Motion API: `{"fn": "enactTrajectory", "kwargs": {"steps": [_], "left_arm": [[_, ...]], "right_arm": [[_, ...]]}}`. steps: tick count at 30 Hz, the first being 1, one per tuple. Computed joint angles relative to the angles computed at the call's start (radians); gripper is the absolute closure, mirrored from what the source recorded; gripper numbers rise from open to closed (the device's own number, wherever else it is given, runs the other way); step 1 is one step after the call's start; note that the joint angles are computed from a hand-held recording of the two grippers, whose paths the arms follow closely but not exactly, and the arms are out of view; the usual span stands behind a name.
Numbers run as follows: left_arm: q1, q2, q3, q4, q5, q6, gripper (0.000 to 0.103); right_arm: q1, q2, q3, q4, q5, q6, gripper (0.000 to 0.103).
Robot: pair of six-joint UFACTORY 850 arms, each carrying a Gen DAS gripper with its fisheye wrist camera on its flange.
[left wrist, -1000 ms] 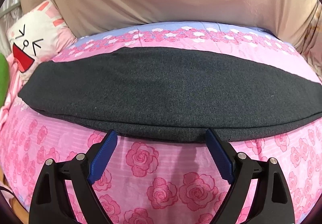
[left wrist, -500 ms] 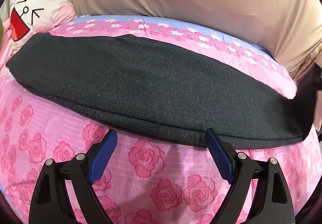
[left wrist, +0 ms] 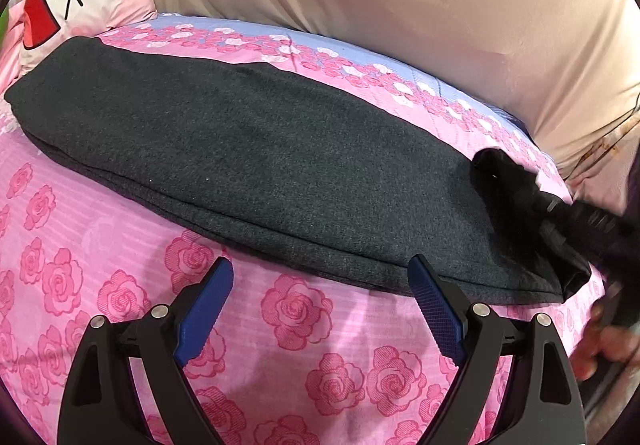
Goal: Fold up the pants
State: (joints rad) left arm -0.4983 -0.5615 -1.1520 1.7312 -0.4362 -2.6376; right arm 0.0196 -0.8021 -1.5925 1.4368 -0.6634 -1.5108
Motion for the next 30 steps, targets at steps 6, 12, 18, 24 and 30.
{"fn": "enactTrajectory", "kwargs": {"steps": [6,12,18,24,30], "left_arm": [[0.000,0.004,0.006,0.023,-0.001,-0.034,0.017],[-0.002,0.000,0.002,-0.010,-0.007,0.001,0.017],[-0.008,-0.019,-0.046,-0.175,-0.016,0.212,0.017],[-0.039,0.005,-0.075,-0.308,-0.123,0.419,0.017],[-0.030,0.063,-0.043,-0.378,-0.168,0.531,0.017]], "right_arm": [[0.051,-0.059,-0.038,-0.158,0.015,0.102,0.090],[-0.045,0.044,0.092,0.050,-0.027,-0.071,0.066],[-0.103,0.140,0.193,0.172,0.134,-0.269,0.063],[0.001,0.111,0.143,0.010,0.085,-0.301,0.061],[0.103,-0.011,0.017,-0.173,0.204,-0.145,0.056]]}}
